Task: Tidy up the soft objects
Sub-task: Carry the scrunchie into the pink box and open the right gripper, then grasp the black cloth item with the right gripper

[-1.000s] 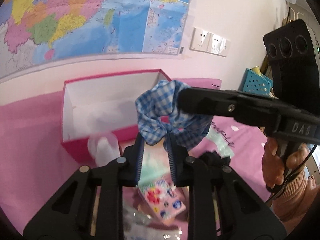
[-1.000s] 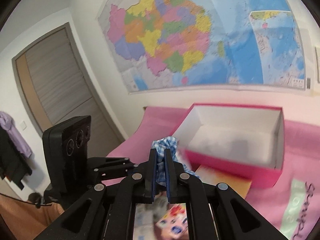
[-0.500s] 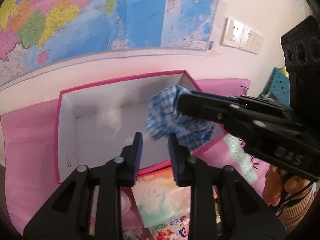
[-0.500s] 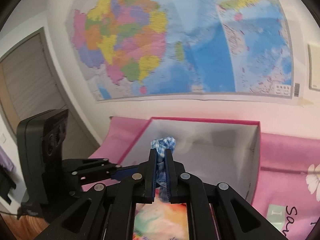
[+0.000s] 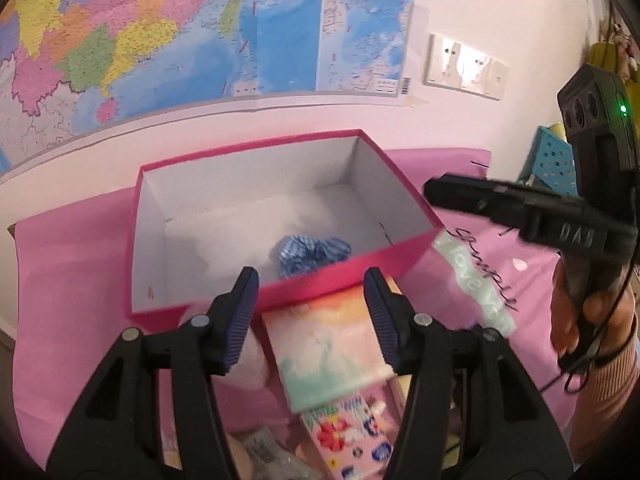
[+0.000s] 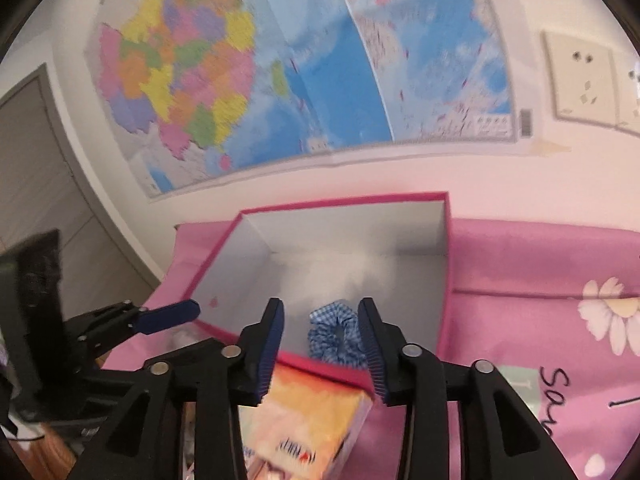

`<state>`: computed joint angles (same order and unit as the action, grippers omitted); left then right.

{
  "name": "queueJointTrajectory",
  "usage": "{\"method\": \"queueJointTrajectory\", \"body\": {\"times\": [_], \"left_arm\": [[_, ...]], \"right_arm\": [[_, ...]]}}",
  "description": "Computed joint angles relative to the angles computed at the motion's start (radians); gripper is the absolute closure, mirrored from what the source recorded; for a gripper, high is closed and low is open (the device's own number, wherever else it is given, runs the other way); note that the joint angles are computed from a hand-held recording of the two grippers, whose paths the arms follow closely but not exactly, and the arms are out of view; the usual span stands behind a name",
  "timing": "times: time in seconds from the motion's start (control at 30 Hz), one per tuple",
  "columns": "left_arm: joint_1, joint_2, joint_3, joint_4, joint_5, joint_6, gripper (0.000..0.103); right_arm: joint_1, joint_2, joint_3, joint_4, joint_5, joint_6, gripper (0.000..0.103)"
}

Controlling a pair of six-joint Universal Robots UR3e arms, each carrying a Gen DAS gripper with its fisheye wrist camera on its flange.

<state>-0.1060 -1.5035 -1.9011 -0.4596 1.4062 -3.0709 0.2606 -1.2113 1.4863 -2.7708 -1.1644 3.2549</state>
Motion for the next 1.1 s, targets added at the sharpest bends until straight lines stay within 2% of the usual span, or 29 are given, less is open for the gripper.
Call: {"method": "queueJointTrajectory", "body": {"times": [0.1, 0.2, 0.27, 0.37, 0.43, 0.53, 0.67, 0.8, 0.9, 1.03, 1.1], "left_arm": [[0.009, 0.059, -0.069, 0.016, -0.014, 0.008, 0.047], [0.014, 0.099, -0.114, 0.024, -0.021, 0.010, 0.047], [0.023, 0.116, -0.129, 0.018, -0.031, 0.008, 0.047], [0.031, 0.141, -0.159, 0.021, -0.034, 0.009, 0.047], [0.041, 0.156, -0.175, 0.015, -0.043, 0.009, 0.047], [0.058, 0.177, -0.202, 0.010, -0.063, 0.005, 0.047], [0.058, 0.198, -0.235, -0.005, -0.094, 0.012, 0.047], [0.032, 0.197, -0.249, -0.004, -0.138, 0.039, 0.047], [0.008, 0.182, -0.249, -0.001, -0.174, 0.050, 0.047], [-0.030, 0.153, -0.240, -0.008, -0.200, 0.061, 0.047], [-0.046, 0.139, -0.235, -0.017, -0.211, 0.064, 0.046]], "right_arm": [[-0.020, -0.090, 0.132, -0.071, -0.034, -0.015, 0.046], [-0.058, -0.090, 0.154, -0.043, -0.040, 0.011, 0.044], [-0.075, -0.034, 0.107, -0.004, -0.031, 0.036, 0.043], [-0.085, 0.046, 0.039, 0.041, 0.040, 0.044, 0.042], [-0.042, 0.078, -0.010, 0.036, -0.020, 0.048, 0.042], [-0.023, 0.115, -0.068, 0.066, 0.025, 0.033, 0.043], [0.012, 0.121, -0.092, 0.059, -0.028, 0.039, 0.044], [-0.027, -0.044, 0.102, 0.001, 0.014, 0.004, 0.044], [-0.093, -0.225, 0.314, 0.003, 0.099, -0.078, 0.042], [-0.145, -0.420, 0.519, 0.091, 0.151, -0.174, 0.041], [-0.156, -0.469, 0.580, 0.117, 0.145, -0.199, 0.041]]}}
